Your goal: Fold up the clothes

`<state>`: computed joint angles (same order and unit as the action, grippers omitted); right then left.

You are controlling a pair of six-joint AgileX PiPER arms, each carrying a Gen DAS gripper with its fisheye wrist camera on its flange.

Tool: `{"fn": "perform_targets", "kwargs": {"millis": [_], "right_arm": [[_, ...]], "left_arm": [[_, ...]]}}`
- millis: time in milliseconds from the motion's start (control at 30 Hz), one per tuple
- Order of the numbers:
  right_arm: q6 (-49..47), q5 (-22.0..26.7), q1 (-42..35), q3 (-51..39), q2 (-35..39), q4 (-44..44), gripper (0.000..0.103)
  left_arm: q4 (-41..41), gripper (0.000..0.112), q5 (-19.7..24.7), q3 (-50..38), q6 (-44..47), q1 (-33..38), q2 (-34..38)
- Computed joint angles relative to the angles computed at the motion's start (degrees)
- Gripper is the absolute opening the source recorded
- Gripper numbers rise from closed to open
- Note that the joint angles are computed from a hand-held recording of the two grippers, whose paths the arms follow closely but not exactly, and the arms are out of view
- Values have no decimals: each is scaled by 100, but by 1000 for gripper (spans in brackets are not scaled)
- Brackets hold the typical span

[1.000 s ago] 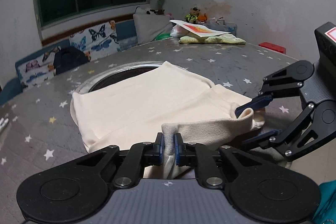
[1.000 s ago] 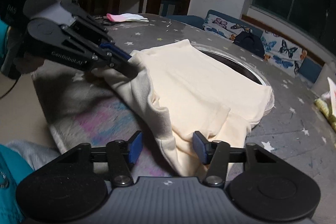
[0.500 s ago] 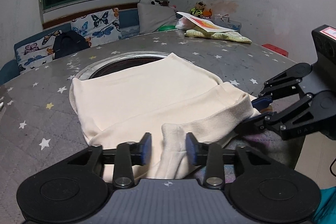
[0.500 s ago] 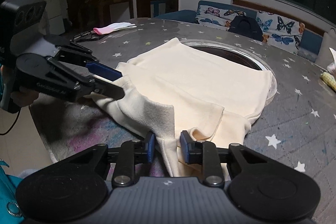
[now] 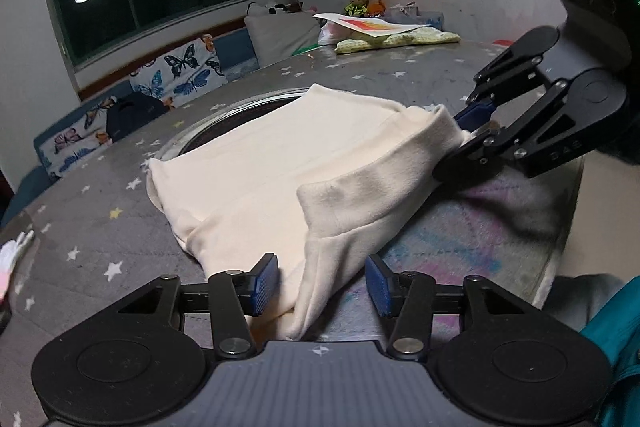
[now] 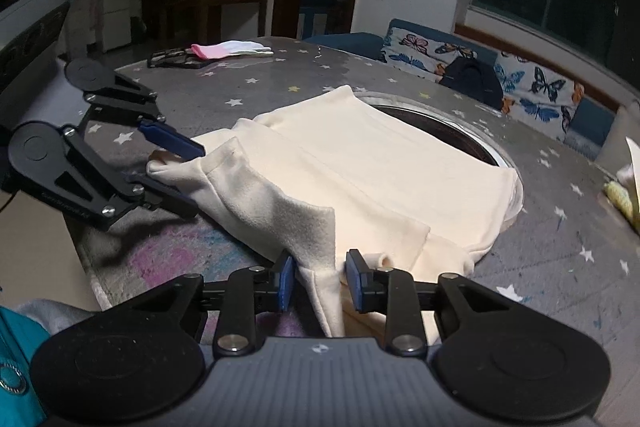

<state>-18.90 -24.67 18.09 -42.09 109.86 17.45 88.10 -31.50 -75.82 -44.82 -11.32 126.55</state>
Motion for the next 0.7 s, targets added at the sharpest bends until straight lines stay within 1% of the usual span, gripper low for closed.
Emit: {"fn": "perform_targets", "kwargs": {"millis": [67, 100, 133, 200, 300, 400, 500, 567, 700], "right_arm": [[74, -33, -6, 36, -6, -51, 27], [146, -41, -17, 51, -10, -100, 26], [229, -64, -28, 75, -20, -150, 23], [429, -133, -53, 135, -39, -303, 16], [543, -191, -26, 203, -73, -380, 11], [683, -293, 10, 327, -136, -492, 10], [759, -344, 68, 466, -287, -548, 9], [766, -308, 127, 570, -444, -553, 9], [1084, -84, 228, 873, -942, -845, 9]], "left_arm": [[-267, 34, 26, 48, 329, -8, 17], [-339, 27, -10, 71, 426, 5, 15], [-428, 24, -35, 106, 532, 13, 7], [-479, 14, -89, 126, 573, 33, 0], [-546, 10, -150, 195, 589, 49, -36], [-631, 8, -204, 314, 621, 82, -118], [-639, 7, -347, 484, 609, 168, -267], [-592, 7, -468, 652, 604, 247, -410], [-457, 6, -693, 1087, 648, 444, -775]]}}
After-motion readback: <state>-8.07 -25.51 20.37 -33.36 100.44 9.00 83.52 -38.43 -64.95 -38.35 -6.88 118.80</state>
